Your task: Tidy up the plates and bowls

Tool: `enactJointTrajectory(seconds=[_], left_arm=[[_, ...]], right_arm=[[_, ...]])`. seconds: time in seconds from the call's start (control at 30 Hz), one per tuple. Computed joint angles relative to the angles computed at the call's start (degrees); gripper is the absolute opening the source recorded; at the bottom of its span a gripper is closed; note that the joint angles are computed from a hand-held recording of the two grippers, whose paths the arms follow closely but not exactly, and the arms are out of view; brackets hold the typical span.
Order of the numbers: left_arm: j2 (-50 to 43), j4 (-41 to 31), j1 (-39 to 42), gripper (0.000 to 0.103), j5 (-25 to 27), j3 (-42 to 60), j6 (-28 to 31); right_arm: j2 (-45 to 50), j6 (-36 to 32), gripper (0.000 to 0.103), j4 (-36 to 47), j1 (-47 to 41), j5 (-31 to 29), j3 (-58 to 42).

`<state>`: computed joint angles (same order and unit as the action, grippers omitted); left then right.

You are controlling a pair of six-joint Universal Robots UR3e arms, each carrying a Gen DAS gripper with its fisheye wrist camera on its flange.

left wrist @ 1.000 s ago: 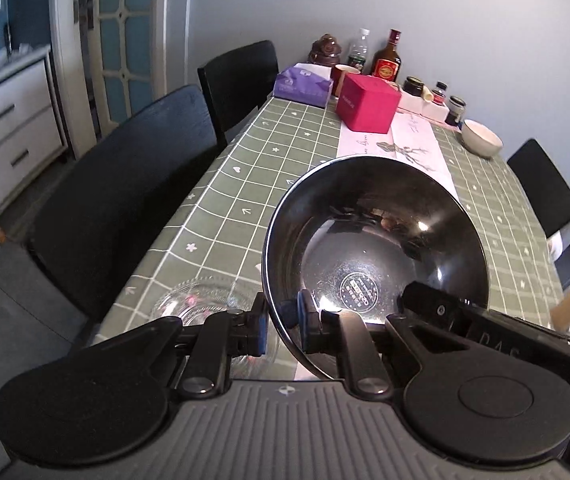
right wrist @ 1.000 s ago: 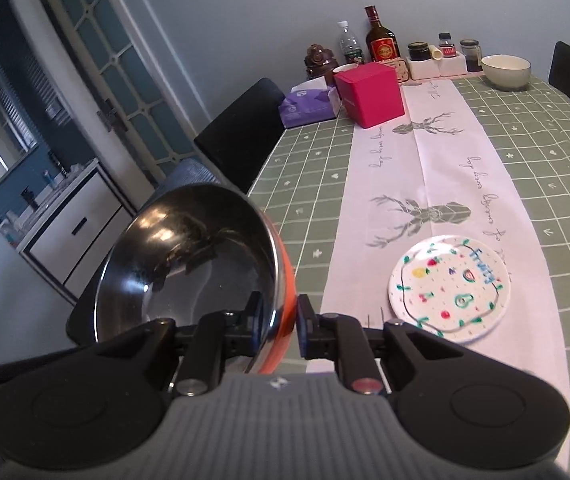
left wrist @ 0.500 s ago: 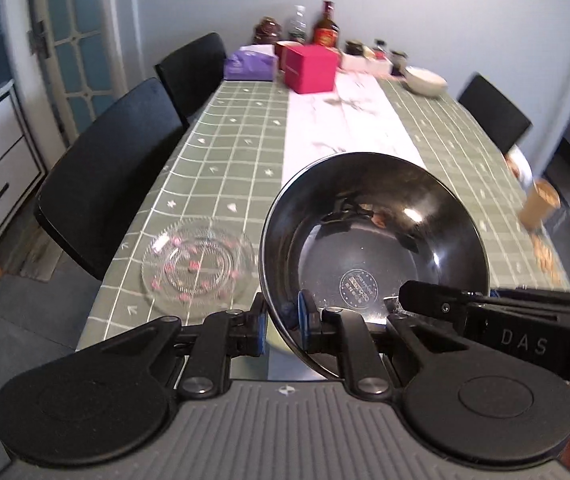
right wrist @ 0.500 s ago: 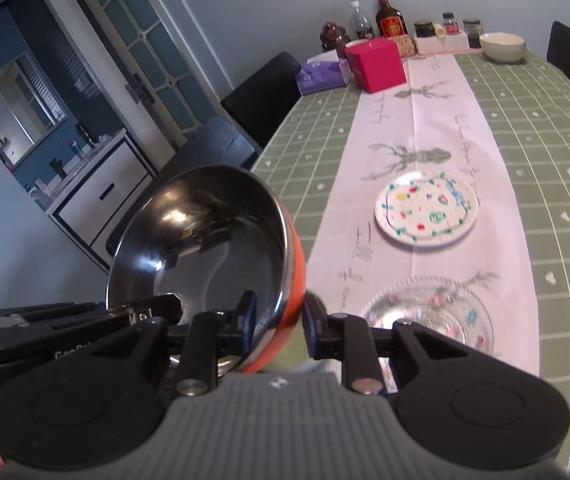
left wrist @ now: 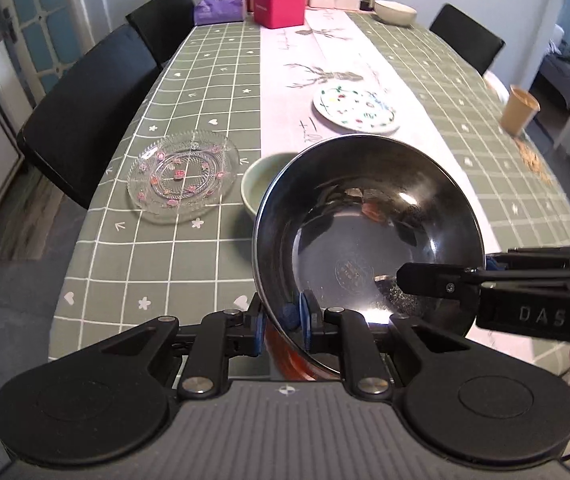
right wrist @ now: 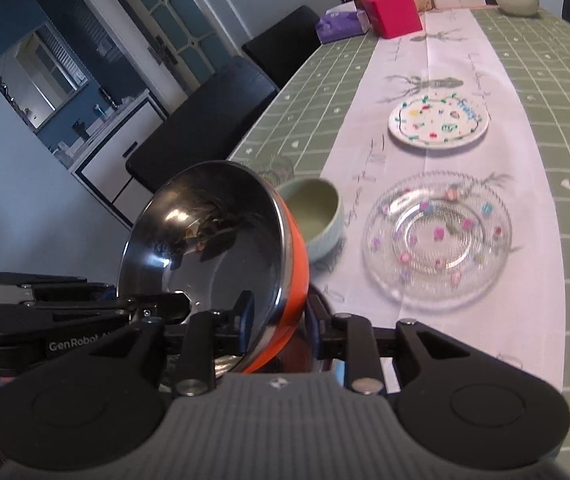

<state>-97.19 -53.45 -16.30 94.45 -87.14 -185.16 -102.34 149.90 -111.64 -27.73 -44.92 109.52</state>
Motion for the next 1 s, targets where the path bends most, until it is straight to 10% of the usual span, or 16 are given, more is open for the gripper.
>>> enactJointTrajectory(seconds=[0.7, 1.0], left_arm=[[-0.48, -6.13, 0.72, 0.022, -2.06, -0.32, 3.83], [0.08, -3.17, -0.50, 0.022, 0.25, -1.33, 4.58]], right_arm=[[-1.53, -10.00, 0.041, 5.49, -0.13, -2.50, 1.94], [-12.17, -12.26, 0.078, -6.22, -1.08, -0.83, 11.04]])
